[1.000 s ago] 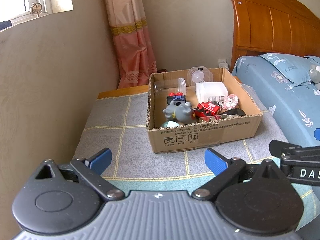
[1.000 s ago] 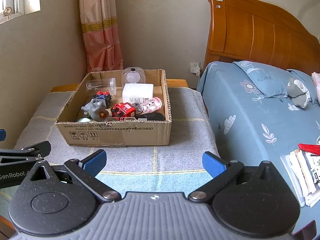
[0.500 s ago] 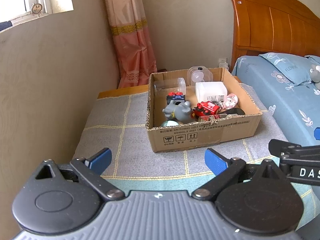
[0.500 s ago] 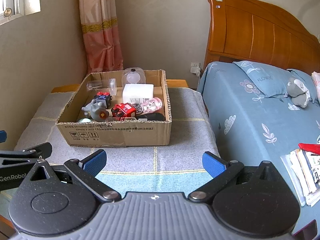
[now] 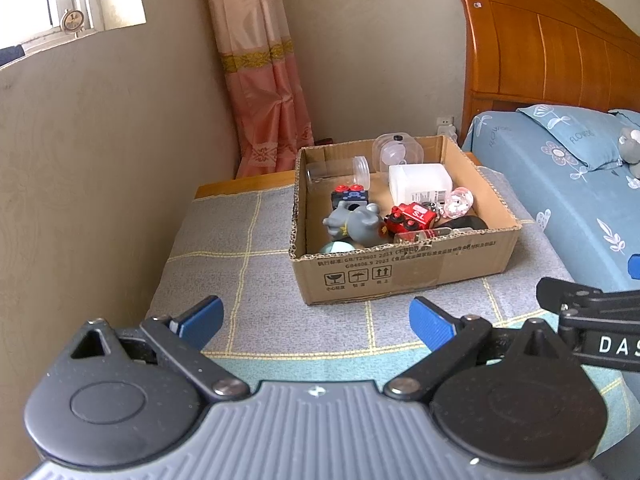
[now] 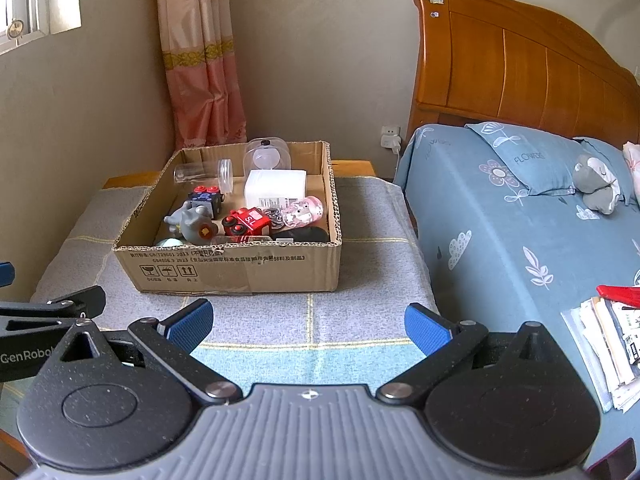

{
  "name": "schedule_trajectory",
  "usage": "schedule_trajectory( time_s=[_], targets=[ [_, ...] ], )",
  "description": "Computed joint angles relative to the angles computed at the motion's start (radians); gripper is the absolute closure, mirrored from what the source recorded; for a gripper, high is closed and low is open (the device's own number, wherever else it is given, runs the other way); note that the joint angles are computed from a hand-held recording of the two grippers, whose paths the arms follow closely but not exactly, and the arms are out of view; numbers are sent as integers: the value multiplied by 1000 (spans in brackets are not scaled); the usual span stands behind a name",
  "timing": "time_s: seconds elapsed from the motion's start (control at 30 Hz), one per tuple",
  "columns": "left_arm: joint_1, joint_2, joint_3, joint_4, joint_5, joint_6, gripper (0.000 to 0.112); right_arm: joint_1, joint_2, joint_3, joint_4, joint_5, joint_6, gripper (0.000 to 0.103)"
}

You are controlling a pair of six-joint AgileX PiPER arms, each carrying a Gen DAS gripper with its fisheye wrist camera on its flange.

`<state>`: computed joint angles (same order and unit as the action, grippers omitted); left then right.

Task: Organize rigid objects

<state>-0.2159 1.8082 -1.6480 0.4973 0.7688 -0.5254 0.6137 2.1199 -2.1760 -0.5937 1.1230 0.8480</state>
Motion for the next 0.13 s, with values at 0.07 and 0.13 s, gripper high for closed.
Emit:
schedule_trajectory(
  time_s=[0.07, 0.13],
  targets=[
    [-2, 0, -1, 2, 2, -1, 13, 0, 0, 0, 1, -1, -1, 0],
    [-5, -1, -2, 4, 4, -3, 13, 1, -2, 4, -1, -2, 2, 0]
  ],
)
